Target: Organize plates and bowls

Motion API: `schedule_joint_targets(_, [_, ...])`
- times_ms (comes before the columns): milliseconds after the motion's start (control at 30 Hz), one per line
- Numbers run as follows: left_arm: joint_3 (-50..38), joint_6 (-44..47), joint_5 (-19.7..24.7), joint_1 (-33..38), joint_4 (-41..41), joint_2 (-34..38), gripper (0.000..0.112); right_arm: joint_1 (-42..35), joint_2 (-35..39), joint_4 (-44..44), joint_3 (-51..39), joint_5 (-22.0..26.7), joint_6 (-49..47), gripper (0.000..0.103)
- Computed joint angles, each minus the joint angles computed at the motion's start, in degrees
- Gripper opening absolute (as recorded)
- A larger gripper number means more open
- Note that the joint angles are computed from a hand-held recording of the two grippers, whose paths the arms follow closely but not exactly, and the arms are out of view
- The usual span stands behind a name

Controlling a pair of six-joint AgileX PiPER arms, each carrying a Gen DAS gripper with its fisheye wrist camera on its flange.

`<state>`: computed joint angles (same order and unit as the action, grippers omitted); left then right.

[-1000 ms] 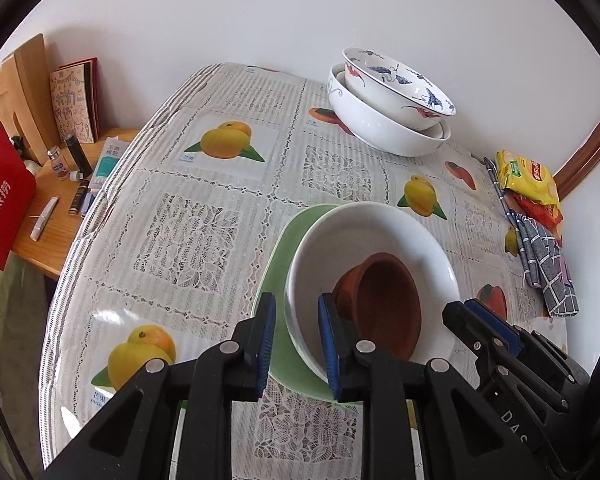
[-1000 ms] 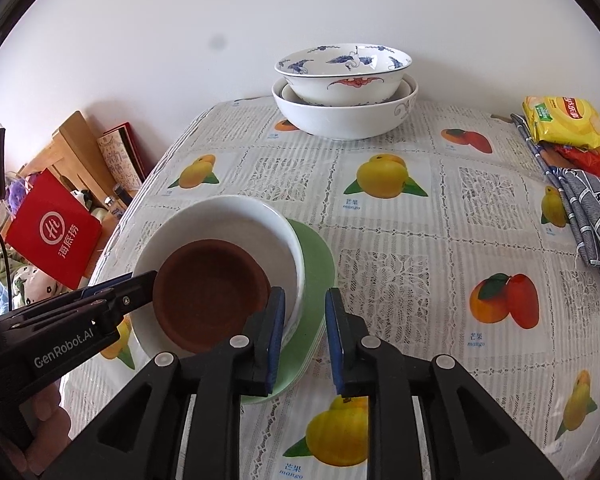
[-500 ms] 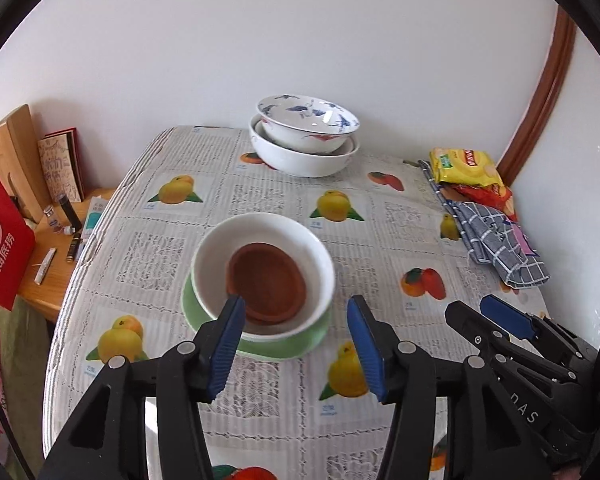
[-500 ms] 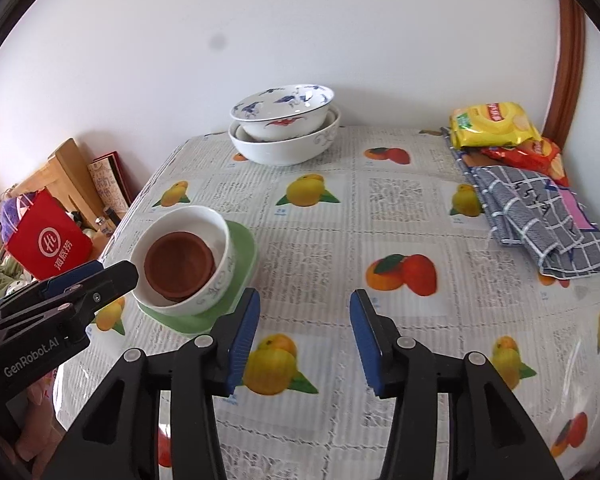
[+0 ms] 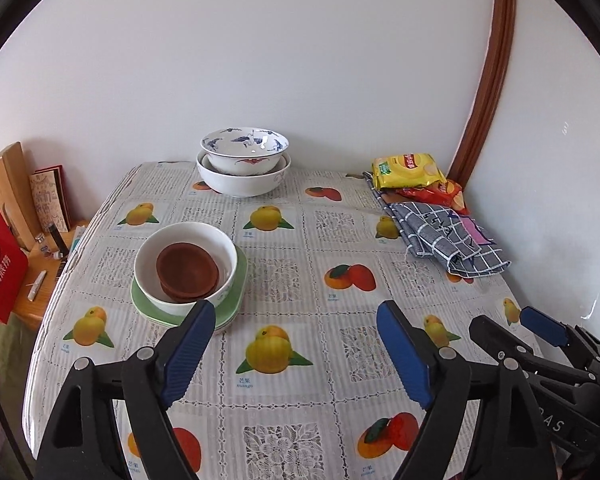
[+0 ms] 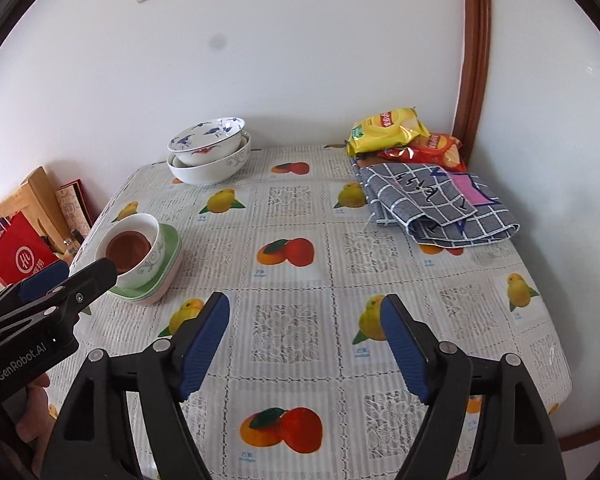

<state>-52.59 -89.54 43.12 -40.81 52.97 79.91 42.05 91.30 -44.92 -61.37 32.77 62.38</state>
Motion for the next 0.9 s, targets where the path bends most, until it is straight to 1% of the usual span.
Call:
schedule_joint_targets(67, [-0.46, -1.3, 2.7, -2.41, 0.83, -0.19, 0.082, 0.48, -2.3, -2.87, 2.54, -0.01, 3.32, 0.091])
schedule_joint_targets(100, [-0.61, -2.84, 4.71, -3.91, 1.89, -0.2, 0.083, 1.0, -3.2, -4.33, 3.54, 0.71, 4.78, 0.092])
schedule_joint_targets(133, [-0.91, -3.58, 6.46, -5.06, 2.22, -0.16, 0.086, 1.59, -3.65, -5.26, 4.0, 1.83, 5.31, 0.093])
schedule_joint_targets(167, [-1.27, -3.74, 7.51, -5.87, 2.07, -0.12, 0.088, 2.2, -3.9, -6.02, 4.27, 3.12, 5.49, 0.094])
schedule_joint_targets(200, [-1.47, -3.67, 7.97, -6.48, 1.82, -0.25, 0.091, 2.92, -4.07, -6.86, 4.44, 4.61, 5.89, 0.094])
schedule_joint_targets(267, [-1.63, -2.82, 8.2, -7.89, 2.03, -0.41, 0.092, 3.59, -4.74, -7.48, 5.05, 6.05, 6.54, 0.094])
schedule_joint_targets(367, [-2.33, -3.89, 10.98, -10.3, 3.07, 0.06, 0.092, 3.27, -6.25, -7.06, 6.46, 5.32, 7.08, 0.094])
schedule_joint_targets(533, [-3.11, -3.94, 11.79, -11.37, 2.28, 0.27, 0.092, 3.85, -8.49, -8.12, 8.52, 6.39, 9.04, 0.094])
schedule_joint_targets(633, [-2.98, -3.64, 10.92, -11.35, 1.3, 0.05, 0.092, 3.93, -9.62, -8.0, 9.44, 6.34, 9.24, 0.094])
schedule_joint_targets(733, [-2.97, -4.94, 12.18, -12.46, 2.1, 0.14, 0.092, 4.11, -10.56, -8.46, 10.41, 6.27, 10.16, 0.094])
schedule_joint_targets(900, [-3.33, -5.04, 12.56, -13.28, 1.73, 0.66, 0.092, 4.5, -11.48, -8.77, 11.39, 6.55, 10.95, 0.094])
